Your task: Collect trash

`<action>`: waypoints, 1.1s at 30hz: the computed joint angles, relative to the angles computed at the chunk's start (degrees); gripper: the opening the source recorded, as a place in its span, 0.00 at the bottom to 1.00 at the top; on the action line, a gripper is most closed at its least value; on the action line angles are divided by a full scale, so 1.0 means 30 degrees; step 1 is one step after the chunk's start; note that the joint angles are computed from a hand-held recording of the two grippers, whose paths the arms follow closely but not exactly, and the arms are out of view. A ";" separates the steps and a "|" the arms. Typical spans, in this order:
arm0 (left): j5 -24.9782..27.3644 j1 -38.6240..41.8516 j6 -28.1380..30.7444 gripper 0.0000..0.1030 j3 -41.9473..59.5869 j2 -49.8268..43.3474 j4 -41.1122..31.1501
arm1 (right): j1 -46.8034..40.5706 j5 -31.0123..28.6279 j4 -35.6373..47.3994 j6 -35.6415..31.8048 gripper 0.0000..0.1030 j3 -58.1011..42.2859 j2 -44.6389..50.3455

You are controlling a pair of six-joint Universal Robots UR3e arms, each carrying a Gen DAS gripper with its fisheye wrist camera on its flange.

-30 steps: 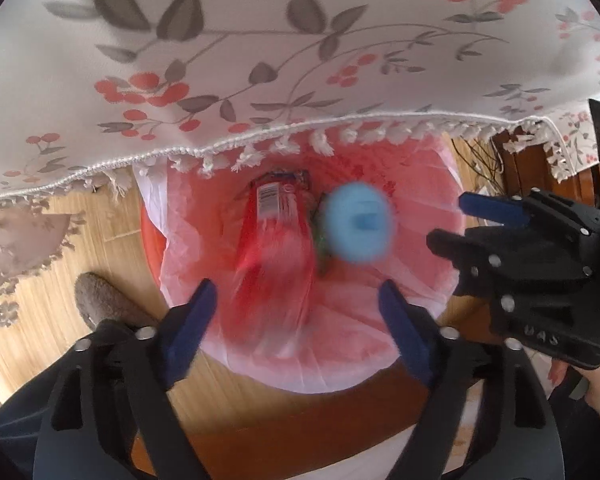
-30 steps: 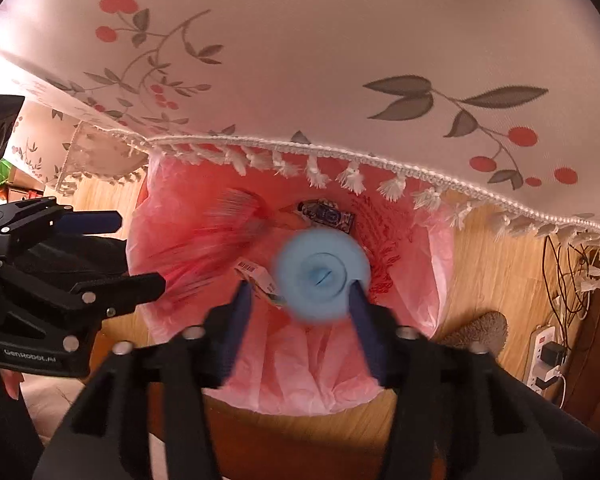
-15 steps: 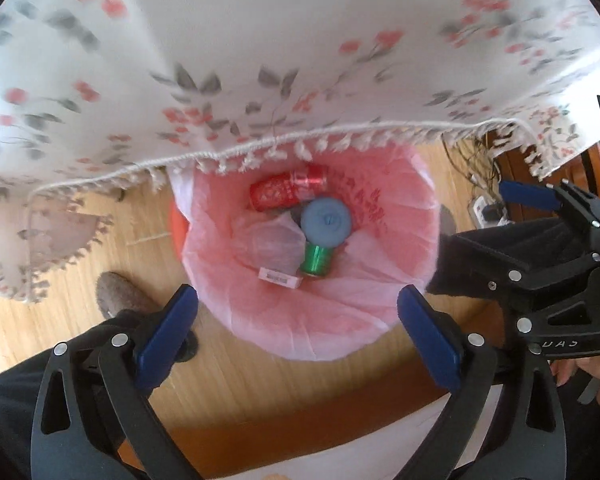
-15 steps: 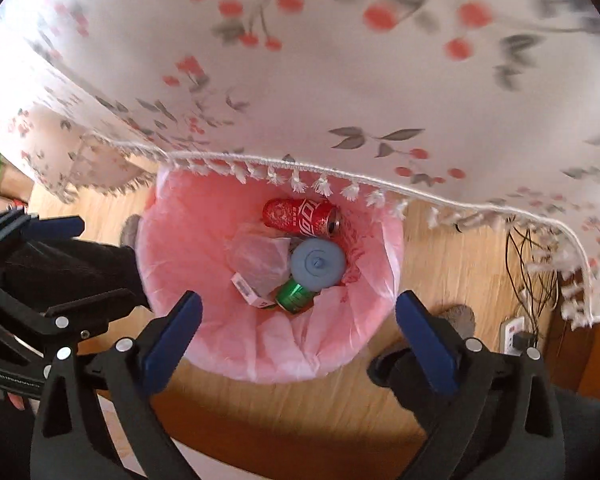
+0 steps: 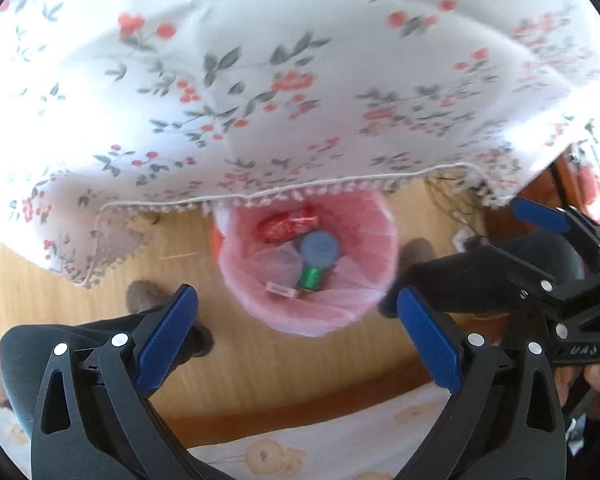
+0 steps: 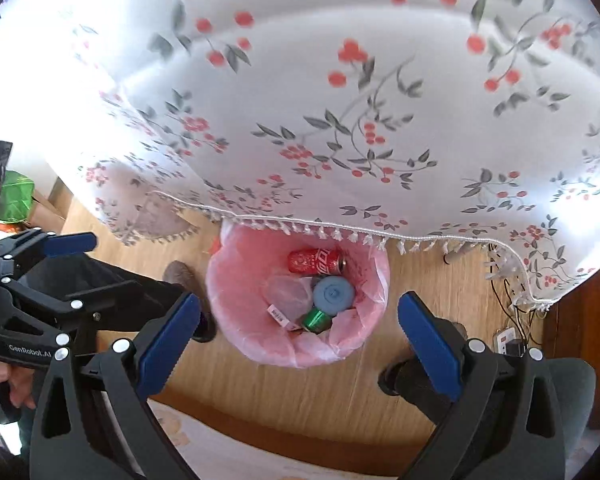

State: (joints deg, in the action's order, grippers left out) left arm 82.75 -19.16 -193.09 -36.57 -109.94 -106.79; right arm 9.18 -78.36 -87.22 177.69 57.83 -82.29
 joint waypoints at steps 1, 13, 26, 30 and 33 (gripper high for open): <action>-0.0204 0.0129 0.0165 0.94 -0.0421 0.0346 0.0252 | -0.0159 0.0156 0.0074 -0.0111 0.95 -0.0085 -0.0192; -0.0207 0.0113 0.0150 0.94 -0.4754 0.2802 0.2835 | -0.0244 -0.0041 0.0212 -0.0122 0.95 0.1330 -0.1444; -0.0251 -0.0102 0.1348 0.94 -0.2210 0.1316 0.0875 | -0.0411 -0.0071 0.0149 -0.0043 0.95 0.1369 -0.1299; -0.0149 -0.0031 0.1327 0.94 -0.2135 0.1191 0.0633 | -0.0442 -0.0047 0.0128 0.0012 0.95 0.1484 -0.1283; -0.0224 0.0034 0.1334 0.94 -0.2101 0.1093 0.0385 | -0.0457 -0.0035 0.0078 0.0049 0.95 0.1539 -0.1245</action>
State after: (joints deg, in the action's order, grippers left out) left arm 82.08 -19.06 -189.08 -42.87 -106.66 -105.64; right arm 7.81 -78.47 -86.98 177.84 62.45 -86.03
